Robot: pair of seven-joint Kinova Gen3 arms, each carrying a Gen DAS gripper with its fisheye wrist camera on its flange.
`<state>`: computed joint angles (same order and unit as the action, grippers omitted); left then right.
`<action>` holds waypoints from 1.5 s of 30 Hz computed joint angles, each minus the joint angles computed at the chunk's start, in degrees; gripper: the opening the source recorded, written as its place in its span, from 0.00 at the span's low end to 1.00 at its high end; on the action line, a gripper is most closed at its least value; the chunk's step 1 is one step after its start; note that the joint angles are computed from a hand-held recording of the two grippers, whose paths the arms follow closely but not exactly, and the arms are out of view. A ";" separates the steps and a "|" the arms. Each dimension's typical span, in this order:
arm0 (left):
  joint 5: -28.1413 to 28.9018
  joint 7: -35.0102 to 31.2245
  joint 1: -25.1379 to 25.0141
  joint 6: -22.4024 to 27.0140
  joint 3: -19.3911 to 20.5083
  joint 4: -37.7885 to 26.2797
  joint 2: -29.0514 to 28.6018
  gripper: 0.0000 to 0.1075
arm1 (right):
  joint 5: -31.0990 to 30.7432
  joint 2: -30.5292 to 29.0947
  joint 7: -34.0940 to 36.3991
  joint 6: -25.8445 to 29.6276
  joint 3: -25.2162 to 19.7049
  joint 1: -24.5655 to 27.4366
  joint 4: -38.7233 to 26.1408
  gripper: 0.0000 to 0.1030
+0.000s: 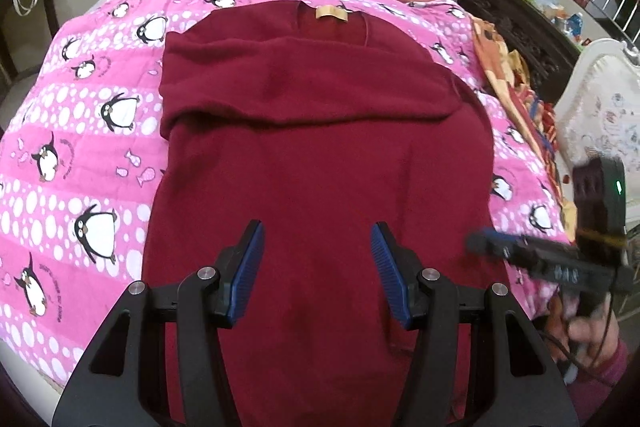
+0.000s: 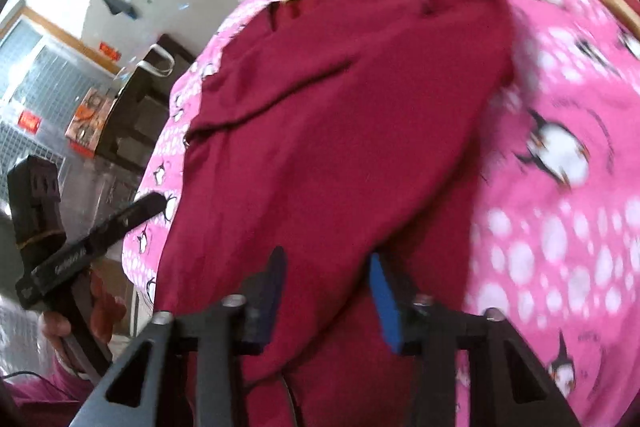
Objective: Fold small clothes
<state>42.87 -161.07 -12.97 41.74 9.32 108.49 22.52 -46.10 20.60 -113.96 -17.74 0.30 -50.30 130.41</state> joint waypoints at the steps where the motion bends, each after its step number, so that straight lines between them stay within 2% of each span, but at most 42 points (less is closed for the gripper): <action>1: 0.45 -0.97 -0.91 1.12 0.23 -0.15 -0.01 0.51 | 0.16 -0.23 0.82 0.04 -0.05 0.59 -0.47 0.32; 4: 1.94 -4.14 -3.19 5.09 0.21 -0.57 -0.14 0.51 | -2.06 -0.01 7.18 1.46 1.38 1.16 -3.92 0.31; 7: 2.63 -7.52 -4.70 10.14 -0.39 -1.71 0.34 0.51 | 0.54 1.50 8.52 2.21 -1.34 5.94 -7.35 0.30; 9: 3.13 -9.26 -4.51 10.82 -0.89 -1.52 0.32 0.52 | 5.18 3.06 5.21 4.40 0.08 6.54 -9.75 0.29; 13: 2.53 -10.45 -2.33 8.53 -1.81 -0.17 -0.04 0.52 | 11.56 6.03 -1.12 8.73 2.63 6.95 -13.63 0.29; 17: 1.80 -13.83 -2.64 9.69 -1.49 0.40 0.08 0.52 | 17.05 3.04 -10.41 6.08 -2.22 10.40 -9.47 0.29; 19: 2.06 -16.73 -2.24 7.71 -1.36 1.82 -0.62 0.52 | 17.65 0.37 -12.41 6.12 -0.14 7.60 -6.40 0.32; 21: 1.85 -18.14 -1.29 5.55 -1.39 3.03 -1.12 0.52 | 14.74 -1.65 -11.06 7.41 4.48 2.29 -4.15 0.52; 23: 1.30 -18.08 -0.66 4.89 -1.51 3.40 -0.88 0.52 | 13.62 -3.39 -11.95 7.88 5.66 -0.39 -1.26 0.52; 24: 1.06 -17.58 -0.50 5.07 -1.59 3.28 -0.55 0.52 | 14.45 -3.71 -13.79 7.69 4.67 -0.14 -0.14 0.52; 26: 0.59 -16.08 -0.19 5.50 -1.70 2.87 0.18 0.52 | 17.06 -3.93 -18.45 6.04 -0.03 2.74 2.24 0.52; 30: -0.52 -13.37 0.25 5.70 -1.54 2.43 0.77 0.52 | 22.49 -0.22 -25.81 -3.18 -9.39 9.49 5.22 0.52; 32: -0.41 -13.95 -0.21 5.72 -1.20 2.93 -0.10 0.52 | 23.56 1.42 -25.14 -7.07 -9.92 9.93 5.30 0.50; 34: 0.18 -15.83 -0.78 5.36 -0.95 3.69 -1.21 0.52 | 25.09 2.80 -24.54 -7.62 -11.50 12.56 4.07 0.39; 36: 0.95 -18.30 -1.47 5.03 -1.00 4.30 -2.07 0.52 | 25.60 3.51 -22.92 -7.48 -12.14 14.56 2.49 0.23; 40: 2.46 -22.03 -2.46 5.80 -1.51 4.64 -2.21 0.52 | 26.29 3.70 -19.27 -10.47 -17.28 21.44 0.20 0.22; 43: 3.56 -23.42 -2.06 5.50 -1.50 4.78 -1.52 0.52 | 25.25 4.20 -15.21 -6.45 -17.28 23.29 -3.87 0.22; 45: 4.89 -24.51 -1.68 4.58 -1.12 5.06 -0.96 0.52 | 27.72 5.96 -16.06 -5.18 -20.08 27.20 -5.96 0.22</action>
